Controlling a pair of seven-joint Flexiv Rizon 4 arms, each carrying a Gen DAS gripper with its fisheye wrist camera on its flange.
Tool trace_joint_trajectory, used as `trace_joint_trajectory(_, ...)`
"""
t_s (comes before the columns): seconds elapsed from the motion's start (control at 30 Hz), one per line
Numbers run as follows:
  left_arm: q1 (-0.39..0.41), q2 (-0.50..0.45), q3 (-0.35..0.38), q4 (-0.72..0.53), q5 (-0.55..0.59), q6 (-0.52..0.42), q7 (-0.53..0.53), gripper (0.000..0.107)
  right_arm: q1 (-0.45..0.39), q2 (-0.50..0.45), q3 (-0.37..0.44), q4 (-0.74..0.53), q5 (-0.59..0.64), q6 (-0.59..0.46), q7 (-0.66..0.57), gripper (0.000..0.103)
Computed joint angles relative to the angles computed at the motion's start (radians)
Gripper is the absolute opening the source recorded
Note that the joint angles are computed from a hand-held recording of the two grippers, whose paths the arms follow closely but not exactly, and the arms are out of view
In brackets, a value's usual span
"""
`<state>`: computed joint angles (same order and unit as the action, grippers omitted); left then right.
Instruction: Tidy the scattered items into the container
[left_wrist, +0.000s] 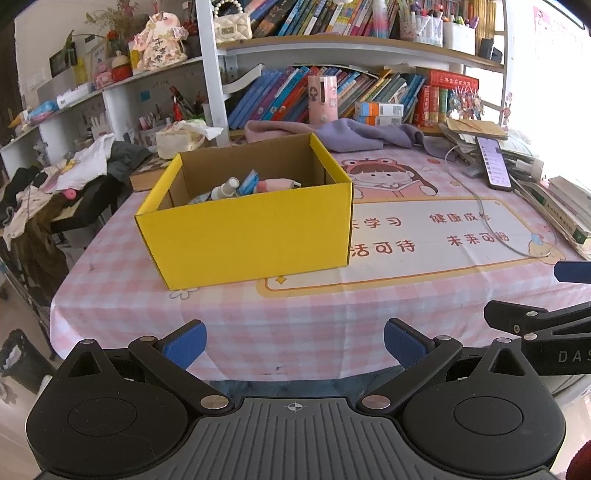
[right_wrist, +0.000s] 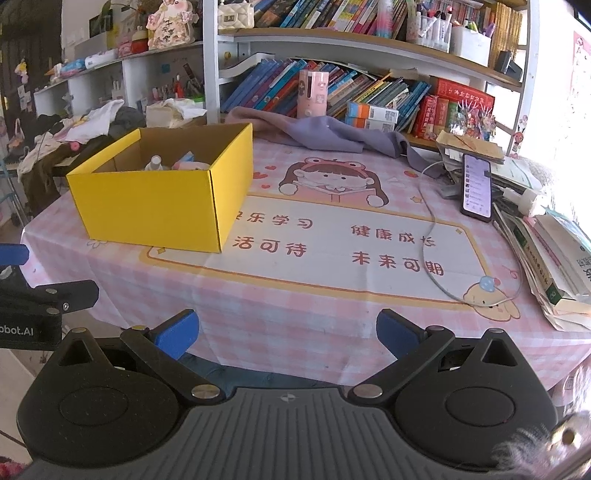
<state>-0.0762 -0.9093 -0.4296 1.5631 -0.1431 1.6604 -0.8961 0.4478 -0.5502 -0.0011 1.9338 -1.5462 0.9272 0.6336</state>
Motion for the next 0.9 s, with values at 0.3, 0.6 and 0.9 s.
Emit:
trace_joint_trajectory(0.3, -0.008, -0.008, 0.006, -0.022, -0.013, -0.027, 0.006, 0.103, -0.005, -0.006, -0.002, -0.007, 0.002, 0.014, -0.010, 0.103)
trace_joint_trajectory(0.6, -0.013, -0.010, 0.010, -0.029, -0.025, -0.038, 0.017, 0.103, -0.006, -0.014, -0.008, -0.014, 0.009, 0.025, -0.016, 0.103)
trace_joint_trajectory(0.9, -0.021, -0.014, 0.017, -0.040, -0.040, -0.059, 0.025, 0.103, -0.005, -0.020, -0.012, -0.020, 0.009, 0.028, -0.025, 0.103)
